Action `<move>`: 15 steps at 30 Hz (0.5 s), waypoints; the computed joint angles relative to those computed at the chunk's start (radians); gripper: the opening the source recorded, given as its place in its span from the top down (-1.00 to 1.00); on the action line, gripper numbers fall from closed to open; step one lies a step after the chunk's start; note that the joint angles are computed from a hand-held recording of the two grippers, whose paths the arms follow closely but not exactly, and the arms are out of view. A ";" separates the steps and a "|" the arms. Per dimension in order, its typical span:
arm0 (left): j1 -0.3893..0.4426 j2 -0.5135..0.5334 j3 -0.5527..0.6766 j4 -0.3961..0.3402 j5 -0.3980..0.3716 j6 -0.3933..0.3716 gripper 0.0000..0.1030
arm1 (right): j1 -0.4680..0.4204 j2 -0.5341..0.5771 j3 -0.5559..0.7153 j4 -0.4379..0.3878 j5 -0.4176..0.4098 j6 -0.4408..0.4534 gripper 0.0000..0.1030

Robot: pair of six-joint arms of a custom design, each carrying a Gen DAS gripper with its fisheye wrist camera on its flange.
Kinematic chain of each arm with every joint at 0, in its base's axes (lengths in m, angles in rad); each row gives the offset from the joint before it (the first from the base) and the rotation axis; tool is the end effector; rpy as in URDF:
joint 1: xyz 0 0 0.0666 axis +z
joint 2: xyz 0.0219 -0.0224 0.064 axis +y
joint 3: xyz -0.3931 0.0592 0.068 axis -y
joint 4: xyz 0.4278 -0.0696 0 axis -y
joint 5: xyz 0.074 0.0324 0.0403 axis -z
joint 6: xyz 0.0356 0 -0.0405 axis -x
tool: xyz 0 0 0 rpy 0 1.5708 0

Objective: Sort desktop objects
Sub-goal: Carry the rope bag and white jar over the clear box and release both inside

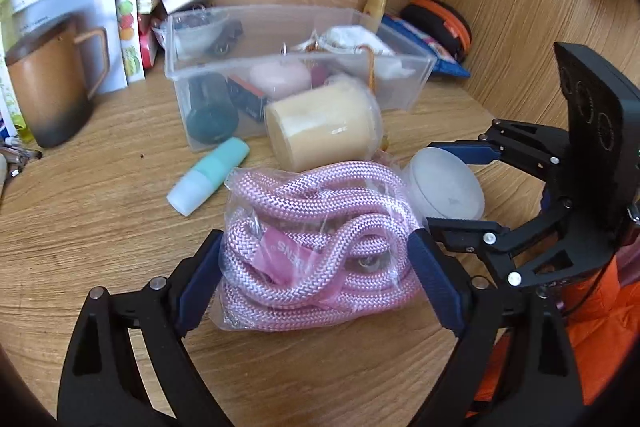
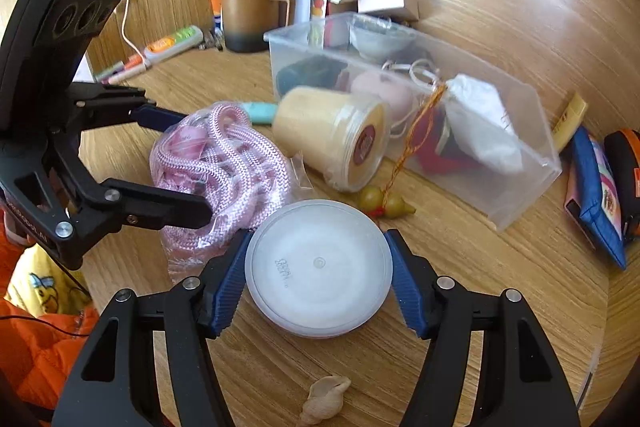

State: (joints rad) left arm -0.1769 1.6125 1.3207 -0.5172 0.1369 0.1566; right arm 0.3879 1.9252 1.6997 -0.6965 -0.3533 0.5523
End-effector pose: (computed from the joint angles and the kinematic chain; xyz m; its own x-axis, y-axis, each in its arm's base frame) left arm 0.5811 -0.1092 0.3183 -0.7452 -0.0237 -0.6664 0.1527 0.9667 -0.2052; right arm 0.6470 0.2772 0.2943 -0.3402 -0.6708 -0.6590 -0.8539 0.5140 -0.0823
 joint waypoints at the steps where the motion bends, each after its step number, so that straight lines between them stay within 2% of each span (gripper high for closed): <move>1: -0.003 -0.009 -0.004 0.006 -0.010 -0.002 -0.75 | 0.000 -0.006 -0.004 0.008 0.001 -0.002 -0.21; 8: -0.015 -0.023 0.022 0.039 -0.058 -0.005 -0.75 | 0.005 -0.042 -0.011 0.060 0.020 0.002 -0.21; 15: -0.014 -0.005 0.079 0.046 -0.088 -0.018 -0.75 | 0.007 -0.035 0.036 0.081 0.046 0.000 -0.21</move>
